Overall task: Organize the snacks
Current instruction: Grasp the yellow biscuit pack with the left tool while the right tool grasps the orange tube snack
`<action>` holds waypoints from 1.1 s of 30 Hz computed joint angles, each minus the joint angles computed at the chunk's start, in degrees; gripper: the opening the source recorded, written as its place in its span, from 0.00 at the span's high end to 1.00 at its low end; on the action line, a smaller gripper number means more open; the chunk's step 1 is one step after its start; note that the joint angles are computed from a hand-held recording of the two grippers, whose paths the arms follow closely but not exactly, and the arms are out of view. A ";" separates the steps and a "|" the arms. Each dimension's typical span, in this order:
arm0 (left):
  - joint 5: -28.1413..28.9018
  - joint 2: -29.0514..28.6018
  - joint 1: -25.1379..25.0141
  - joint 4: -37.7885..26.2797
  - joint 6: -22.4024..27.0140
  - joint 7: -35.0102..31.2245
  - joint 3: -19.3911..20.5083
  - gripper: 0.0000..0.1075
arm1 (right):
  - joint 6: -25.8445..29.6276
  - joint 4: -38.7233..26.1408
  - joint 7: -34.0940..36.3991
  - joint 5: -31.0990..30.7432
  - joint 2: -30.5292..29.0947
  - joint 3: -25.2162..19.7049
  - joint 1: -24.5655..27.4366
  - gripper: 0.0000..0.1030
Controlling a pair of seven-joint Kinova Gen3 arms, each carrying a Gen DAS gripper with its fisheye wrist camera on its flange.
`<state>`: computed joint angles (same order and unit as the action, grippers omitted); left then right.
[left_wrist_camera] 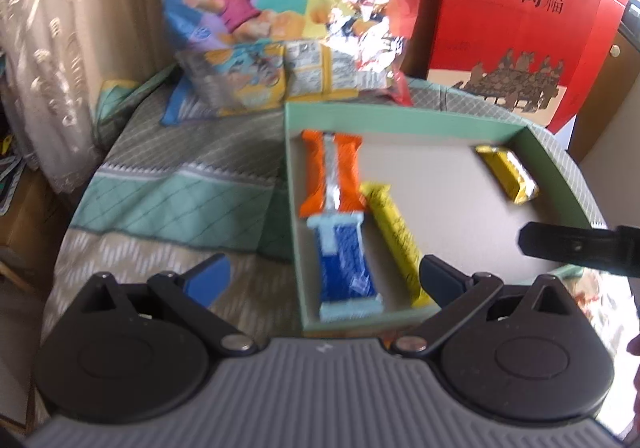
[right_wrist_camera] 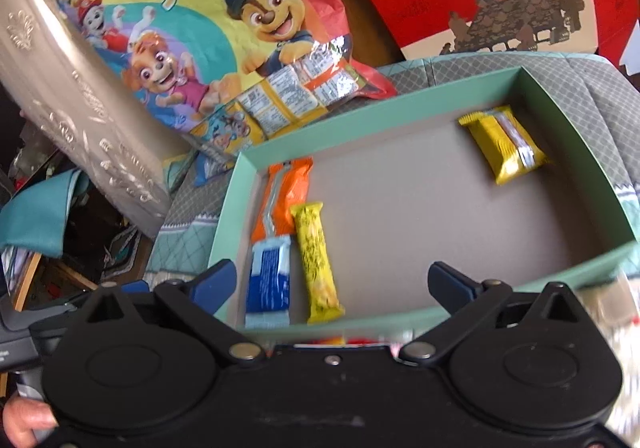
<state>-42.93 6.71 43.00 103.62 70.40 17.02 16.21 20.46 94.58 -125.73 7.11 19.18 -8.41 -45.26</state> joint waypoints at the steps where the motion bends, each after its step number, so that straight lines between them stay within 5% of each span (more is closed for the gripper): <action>1: 0.43 -0.03 0.54 0.26 0.57 0.67 0.39 0.04 | -0.04 0.98 -0.38 0.31 -0.70 0.28 -0.51 0.00; 10: 4.81 2.08 5.88 3.06 2.43 8.48 2.29 0.04 | -0.12 8.74 -6.31 3.20 -4.53 0.10 -2.78 0.00; 23: 7.06 4.44 9.71 4.95 0.61 13.28 1.02 0.04 | -3.95 15.92 -6.28 -2.51 -6.03 -3.89 0.06 0.02; 29: 6.31 4.94 9.79 5.29 -0.39 13.52 0.64 0.05 | -3.86 16.61 -12.90 3.89 -6.65 0.80 -5.54 0.20; 32: 5.32 5.05 10.18 5.75 -1.03 13.98 0.53 0.25 | -0.78 14.28 -11.36 3.25 -5.08 -1.31 -3.60 0.39; 33: 4.85 4.58 10.15 6.44 -2.23 14.08 0.52 0.39 | 0.35 13.57 -10.99 2.62 -4.44 -1.84 -3.12 0.46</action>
